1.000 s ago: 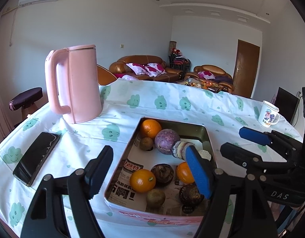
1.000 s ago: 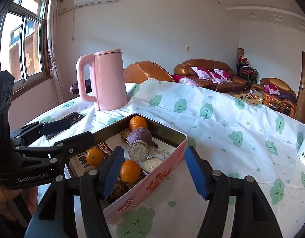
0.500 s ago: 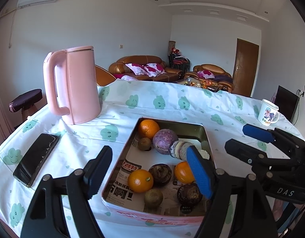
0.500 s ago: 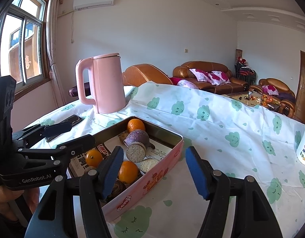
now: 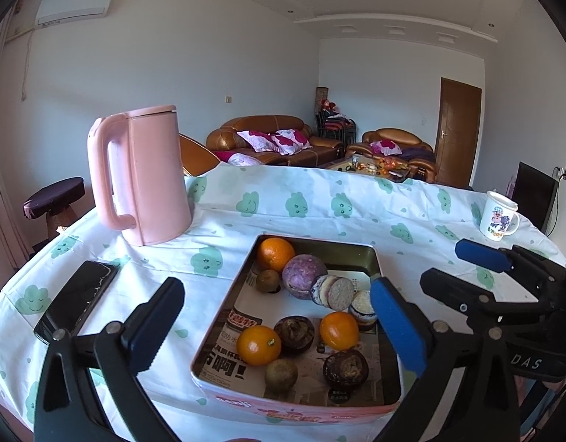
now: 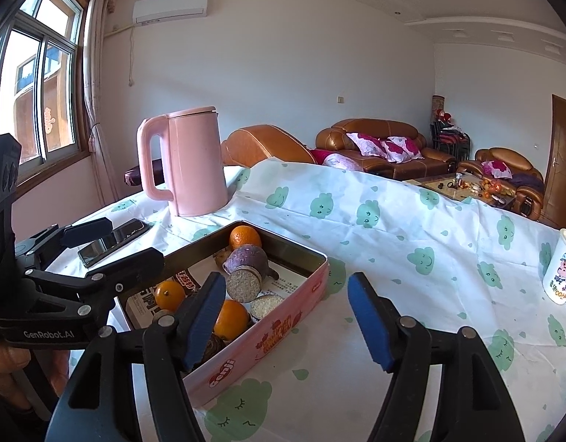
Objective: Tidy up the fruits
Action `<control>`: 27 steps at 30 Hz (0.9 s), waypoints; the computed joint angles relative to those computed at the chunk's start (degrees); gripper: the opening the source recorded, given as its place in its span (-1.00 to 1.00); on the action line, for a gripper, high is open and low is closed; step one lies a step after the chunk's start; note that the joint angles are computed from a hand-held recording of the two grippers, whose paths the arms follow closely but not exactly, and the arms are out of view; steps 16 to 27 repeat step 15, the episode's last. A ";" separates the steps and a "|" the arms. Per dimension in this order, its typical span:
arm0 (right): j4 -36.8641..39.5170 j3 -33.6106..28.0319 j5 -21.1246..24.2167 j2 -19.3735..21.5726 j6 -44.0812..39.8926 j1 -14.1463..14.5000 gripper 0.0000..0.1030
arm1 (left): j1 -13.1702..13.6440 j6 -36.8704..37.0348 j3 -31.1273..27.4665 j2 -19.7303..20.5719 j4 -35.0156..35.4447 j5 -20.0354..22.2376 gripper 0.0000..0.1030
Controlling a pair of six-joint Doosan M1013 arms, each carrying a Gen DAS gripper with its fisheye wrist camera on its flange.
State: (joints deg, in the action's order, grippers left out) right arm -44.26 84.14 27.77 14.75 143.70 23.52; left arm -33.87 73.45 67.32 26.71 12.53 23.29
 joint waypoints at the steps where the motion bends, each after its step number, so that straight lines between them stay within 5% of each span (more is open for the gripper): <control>1: -0.12 0.11 -0.04 -0.07 0.21 -0.04 0.37 | -0.05 -0.60 -0.13 0.06 0.51 0.30 0.99; 27: -1.02 1.22 0.41 -0.89 1.58 -0.46 0.37 | -0.69 -0.68 0.07 0.01 2.05 0.19 1.00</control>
